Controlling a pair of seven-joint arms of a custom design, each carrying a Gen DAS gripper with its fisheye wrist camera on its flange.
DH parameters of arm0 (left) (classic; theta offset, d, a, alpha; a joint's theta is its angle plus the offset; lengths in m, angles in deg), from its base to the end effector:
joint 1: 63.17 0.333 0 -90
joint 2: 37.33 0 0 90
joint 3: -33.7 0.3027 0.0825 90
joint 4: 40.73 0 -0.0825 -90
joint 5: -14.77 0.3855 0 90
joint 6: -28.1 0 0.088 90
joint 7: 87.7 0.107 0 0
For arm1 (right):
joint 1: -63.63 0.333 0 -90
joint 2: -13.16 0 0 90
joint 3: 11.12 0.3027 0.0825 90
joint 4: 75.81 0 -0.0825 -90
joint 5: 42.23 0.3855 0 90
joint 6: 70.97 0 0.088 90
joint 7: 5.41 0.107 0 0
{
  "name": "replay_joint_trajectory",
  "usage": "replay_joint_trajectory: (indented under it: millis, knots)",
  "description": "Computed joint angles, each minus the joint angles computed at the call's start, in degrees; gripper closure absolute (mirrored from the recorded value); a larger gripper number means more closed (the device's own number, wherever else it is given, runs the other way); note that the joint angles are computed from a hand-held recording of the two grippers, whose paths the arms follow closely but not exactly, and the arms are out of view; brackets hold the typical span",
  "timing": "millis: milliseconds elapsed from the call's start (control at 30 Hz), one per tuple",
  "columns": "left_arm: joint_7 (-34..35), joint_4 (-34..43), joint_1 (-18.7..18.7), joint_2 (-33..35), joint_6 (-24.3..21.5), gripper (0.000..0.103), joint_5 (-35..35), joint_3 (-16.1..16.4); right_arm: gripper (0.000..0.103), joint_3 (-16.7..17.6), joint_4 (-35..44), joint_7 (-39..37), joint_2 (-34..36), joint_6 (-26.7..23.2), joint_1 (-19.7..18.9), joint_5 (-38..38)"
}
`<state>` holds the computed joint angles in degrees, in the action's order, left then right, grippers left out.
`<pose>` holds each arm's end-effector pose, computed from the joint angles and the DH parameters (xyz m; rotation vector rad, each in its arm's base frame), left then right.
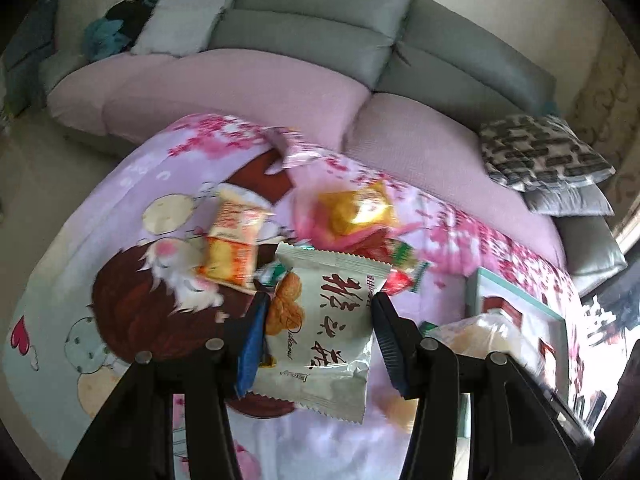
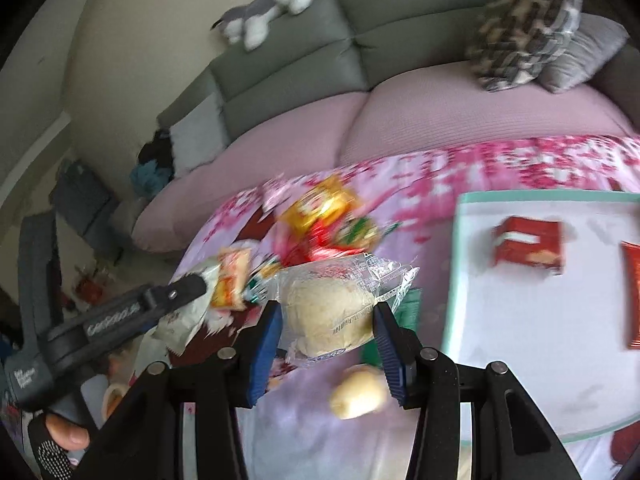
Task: Organize snacks
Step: 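Carry the white bag and wrapped bun into the tray and release both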
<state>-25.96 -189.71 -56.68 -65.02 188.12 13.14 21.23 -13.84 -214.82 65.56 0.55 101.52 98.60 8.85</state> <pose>0.4392 -0.0484 0.4763 -2.2127 1.4641 -0.7554 0.4500 0.2158 0.4506 -1.6562 1.5747 -0.1074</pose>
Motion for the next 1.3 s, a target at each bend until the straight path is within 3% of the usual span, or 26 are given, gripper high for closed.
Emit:
replay_joint_trajectory:
  millis: [167, 200, 333, 467, 533, 633, 700, 767, 867, 933, 1000, 1200, 1233, 1300]
  knots:
    - [2.94, 3.21, -3.98, 3.73, 1.36, 0.050, -0.64, -0.64, 0.053, -0.03, -4.03, 9.47, -2.73, 2.81, -5.34, -6.63]
    - [3.21, 3.69, -4.51, 4.26, 1.49, 0.050, -0.73, -0.82, 0.053, 1.17, -5.29, 13.40, -3.50, 3.44, -8.18, -10.13]
    - [5.11, 6.97, -7.02, 8.05, 2.16, 0.050, -0.45, -1.70, 0.053, 1.58, -8.28, 21.12, -5.64, 4.81, -13.14, -16.55]
    - [6.80, 10.46, -9.09, 12.37, 2.91, 0.050, 1.38, -2.78, 0.053, 6.64, -10.98, 30.57, -7.66, 5.10, -23.31, -25.09]
    - [8.02, 11.63, -10.77, 14.28, 3.22, 0.050, 0.88, -2.44, 0.053, 7.31, -11.83, 33.33, -8.01, 5.82, -26.56, -27.90]
    - [8.36, 13.26, -12.29, 17.46, 4.39, 0.049, 1.33, -2.67, 0.053, 11.97, -11.72, 38.37, -6.48, 7.12, -34.35, -34.12]
    - [6.89, 14.27, -12.51, 19.28, 4.92, 0.049, 3.12, -3.04, 0.053, 8.84, -11.43, 38.18, -4.45, 8.56, -32.47, -34.61]
    - [7.20, 15.46, -13.57, 21.34, 5.70, 0.049, 3.12, -2.56, 0.053, 0.85, -10.86, 34.70, -2.38, 10.08, -24.60, -30.99]
    - [6.23, 17.37, -14.55, 24.14, 6.37, 0.049, 4.97, -2.10, 0.053, -3.63, -10.58, 36.01, -0.58, 12.19, -21.05, -33.38]
    - [6.13, 18.82, -15.36, 26.05, 6.24, 0.049, 5.43, -1.53, 0.053, -10.78, -10.46, 35.45, 0.48, 14.43, -14.15, -33.07]
    - [5.86, 20.25, -16.15, 27.93, 5.99, 0.049, 5.75, -0.86, 0.053, -14.10, -10.29, 36.21, 1.29, 15.10, -11.05, -34.10]
    - [4.85, 23.85, -18.23, 32.00, 5.31, 0.049, 7.58, 1.36, 0.053, -18.88, -9.96, 38.93, 2.82, 16.24, -7.25, -38.81]
    - [5.14, 24.22, -18.41, 32.47, 5.23, 0.049, 7.31, 1.56, 0.053, -18.64, -9.84, 39.40, 3.03, 16.14, -7.64, -39.58]
    - [5.35, 24.78, -18.79, 33.19, 5.21, 0.049, 7.09, 1.99, 0.053, -13.17, -9.43, 41.05, 3.64, 14.92, -13.39, -40.97]
